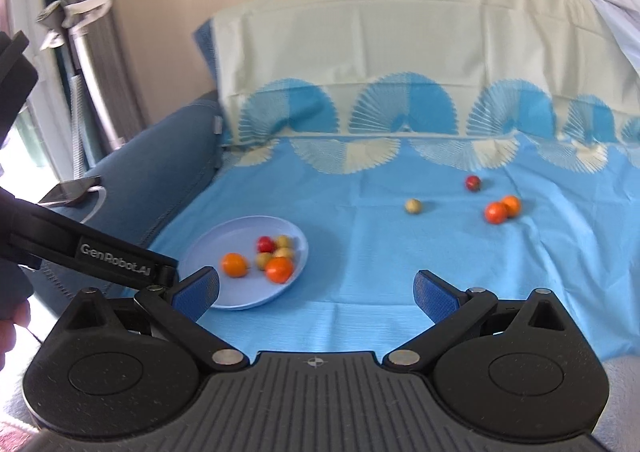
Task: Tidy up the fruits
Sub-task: 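Grasp a tan fruit with the left tool while the right tool grasps a mandarin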
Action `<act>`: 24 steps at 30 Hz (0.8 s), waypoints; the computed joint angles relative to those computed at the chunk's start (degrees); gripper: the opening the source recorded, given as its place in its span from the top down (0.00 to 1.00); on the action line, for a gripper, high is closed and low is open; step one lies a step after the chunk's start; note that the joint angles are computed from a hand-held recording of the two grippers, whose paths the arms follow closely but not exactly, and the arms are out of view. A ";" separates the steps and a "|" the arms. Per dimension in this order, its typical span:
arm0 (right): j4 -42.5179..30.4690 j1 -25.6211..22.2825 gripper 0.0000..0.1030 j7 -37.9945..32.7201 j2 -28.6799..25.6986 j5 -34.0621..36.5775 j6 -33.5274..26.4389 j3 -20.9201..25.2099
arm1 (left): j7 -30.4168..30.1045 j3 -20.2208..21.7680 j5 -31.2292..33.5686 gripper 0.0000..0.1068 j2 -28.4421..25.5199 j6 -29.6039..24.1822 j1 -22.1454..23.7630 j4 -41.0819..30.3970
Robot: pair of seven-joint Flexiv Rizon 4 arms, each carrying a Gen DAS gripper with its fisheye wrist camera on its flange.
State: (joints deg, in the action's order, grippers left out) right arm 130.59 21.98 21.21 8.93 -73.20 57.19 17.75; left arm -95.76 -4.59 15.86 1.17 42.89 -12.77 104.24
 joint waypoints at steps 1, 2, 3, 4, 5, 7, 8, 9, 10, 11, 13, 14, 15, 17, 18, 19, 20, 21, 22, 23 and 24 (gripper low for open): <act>0.49 -0.39 0.01 0.40 0.26 0.29 -0.90 -0.18 | -0.16 -0.53 -0.26 0.04 -1.46 0.16 -0.09 -1.07; 0.99 -0.86 0.01 0.82 0.44 0.63 -1.85 -0.41 | -0.16 -0.86 -0.66 0.04 -2.96 0.59 -0.29 -2.14; 1.53 -1.42 0.01 1.12 0.60 1.02 -2.79 -0.73 | -0.02 -1.09 -1.05 0.04 -4.55 1.34 -0.58 -3.23; 2.09 -2.07 0.01 1.57 0.65 1.20 -3.74 -1.09 | -0.09 -1.32 -1.03 0.04 -6.29 1.80 -1.05 -4.61; 2.63 -2.75 0.01 2.03 0.67 1.39 -4.72 -1.48 | 0.03 -1.47 -1.01 0.04 -8.23 2.02 -1.58 -6.32; 3.66 -4.49 0.01 2.72 0.30 0.67 -5.49 -2.87 | 0.36 -1.59 -1.41 0.04 -12.64 2.73 -2.87 -10.14; 4.07 -5.50 0.01 3.30 -0.12 -0.34 -5.84 -3.66 | 0.45 -1.49 -1.48 0.04 -15.09 2.72 -3.66 -12.47; 4.37 -6.57 0.01 3.96 -0.77 -1.76 -5.74 -4.62 | 0.69 -1.40 -1.73 0.04 -17.55 2.86 -4.44 -14.76; 4.42 -7.58 0.01 4.12 -1.78 -2.70 -5.23 -5.69 | 1.40 -1.42 -2.31 0.04 -20.23 3.17 -5.08 -17.19; 4.42 -8.86 0.01 4.71 -3.07 -4.13 -4.02 -7.14 | 1.76 -1.27 -2.56 0.04 -23.09 3.34 -5.86 -19.93; 3.62 -11.52 0.01 6.81 -6.44 -7.76 -0.42 -10.14 | 2.59 -0.80 -2.91 0.04 -29.10 3.72 -7.54 -25.83; 2.81 -12.57 0.01 7.49 -8.37 -9.00 1.19 -11.30 | 2.90 -0.28 -2.89 0.04 -32.30 3.44 -8.54 -29.22; 1.74 -13.75 0.01 8.36 -10.60 -10.82 3.14 -12.65 | 3.25 0.41 -2.74 0.04 -35.52 2.93 -9.63 -32.82; -1.11 -15.59 0.01 9.26 -15.42 -14.35 6.17 -14.81 | 5.08 1.32 -3.55 0.04 -41.78 1.35 -11.20 -40.00; -2.72 -16.16 0.01 8.94 -17.77 -15.22 7.20 -15.53 | 6.32 1.71 -4.20 0.04 -44.70 0.32 -11.78 -43.52; -4.53 -16.60 0.01 8.80 -20.17 -16.34 8.03 -16.25 | 7.52 2.07 -5.05 0.04 -47.54 -0.91 -12.30 -47.01; -6.01 -17.05 0.01 8.90 -22.09 -17.71 8.96 -16.86 | 8.49 2.49 -6.02 0.04 -50.36 -2.33 -12.76 -50.70; -7.49 -17.24 0.01 8.12 -23.92 -17.88 9.55 -17.19 | 8.98 3.07 -6.78 0.04 -52.87 -3.52 -13.25 -54.07; -9.16 -17.42 0.03 7.50 -25.83 -18.03 10.23 -17.62 | 9.31 3.53 -7.59 0.04 -55.30 -4.60 -13.60 -57.43; -10.28 -17.64 0.04 7.69 -27.21 -18.55 11.02 -17.99 | 9.57 3.81 -8.45 0.04 -57.36 -5.56 -13.84 -60.32; -11.38 -17.84 0.05 7.98 -28.56 -18.55 11.80 -18.28 | 9.99 3.98 -9.31 0.04 -59.29 -6.67 -13.97 -63.14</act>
